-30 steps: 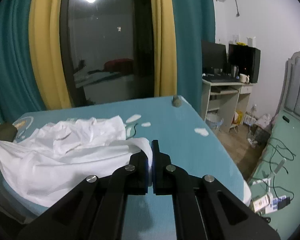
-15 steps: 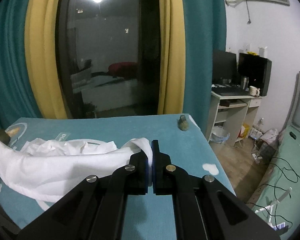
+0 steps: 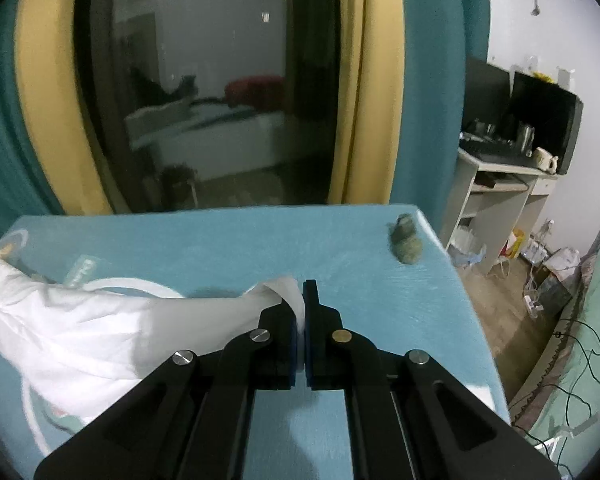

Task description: Fold large clothes

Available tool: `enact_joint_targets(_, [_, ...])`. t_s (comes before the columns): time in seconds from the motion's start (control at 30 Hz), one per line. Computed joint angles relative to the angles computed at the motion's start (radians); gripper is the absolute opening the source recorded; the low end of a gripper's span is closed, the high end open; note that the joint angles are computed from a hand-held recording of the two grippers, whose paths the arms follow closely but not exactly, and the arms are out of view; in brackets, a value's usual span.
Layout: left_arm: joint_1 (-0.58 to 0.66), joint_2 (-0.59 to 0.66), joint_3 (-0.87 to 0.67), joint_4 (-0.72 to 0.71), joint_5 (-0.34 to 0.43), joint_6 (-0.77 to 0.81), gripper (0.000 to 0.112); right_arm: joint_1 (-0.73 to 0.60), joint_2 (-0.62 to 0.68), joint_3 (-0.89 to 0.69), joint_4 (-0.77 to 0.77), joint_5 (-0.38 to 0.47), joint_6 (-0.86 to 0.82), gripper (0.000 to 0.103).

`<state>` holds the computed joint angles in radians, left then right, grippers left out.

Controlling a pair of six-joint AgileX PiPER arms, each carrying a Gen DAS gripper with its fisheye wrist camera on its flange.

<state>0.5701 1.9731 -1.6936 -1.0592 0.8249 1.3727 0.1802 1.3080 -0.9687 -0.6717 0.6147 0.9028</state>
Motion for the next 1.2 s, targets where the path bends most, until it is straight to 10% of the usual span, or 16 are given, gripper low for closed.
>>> enact_joint_targets(0.2, [-0.106,0.202,-0.252,0.250,-0.033,-0.306,0.005,-0.121,0.209,-0.095,0.158,-0.080,-0.176,0.003])
enact_joint_targets(0.37, [-0.153,0.378,-0.495,0.472,0.096,-0.560,0.010,-0.116,0.341,-0.173,0.152,-0.029,-0.196,0.009])
enact_joint_targets(0.5, [-0.122,0.339,-0.443,0.420,0.079,-0.503,0.051,-0.013,0.337,-0.177,-0.101,0.147,0.037,0.063])
enact_joint_targets(0.67, [-0.055,0.167,-0.259,0.206,0.182,-0.219,0.059,0.222,0.203,-0.149,-0.294,0.305,0.161,0.063])
enact_joint_targets(0.83, [-0.072,0.041,-0.058,0.230,0.387,0.092,0.059,0.394,0.157,-0.148,-0.103,0.097,-0.074,0.063])
enact_joint_targets(1.1, [-0.164,-0.035,0.134,0.325,0.259,0.199,0.059,0.507,0.307,-0.260,0.087,0.094,-0.289,0.060])
enact_joint_targets(1.2, [-0.180,-0.040,0.130,0.325,0.245,0.198,0.059,0.476,0.329,-0.291,0.152,0.102,-0.370,0.035])
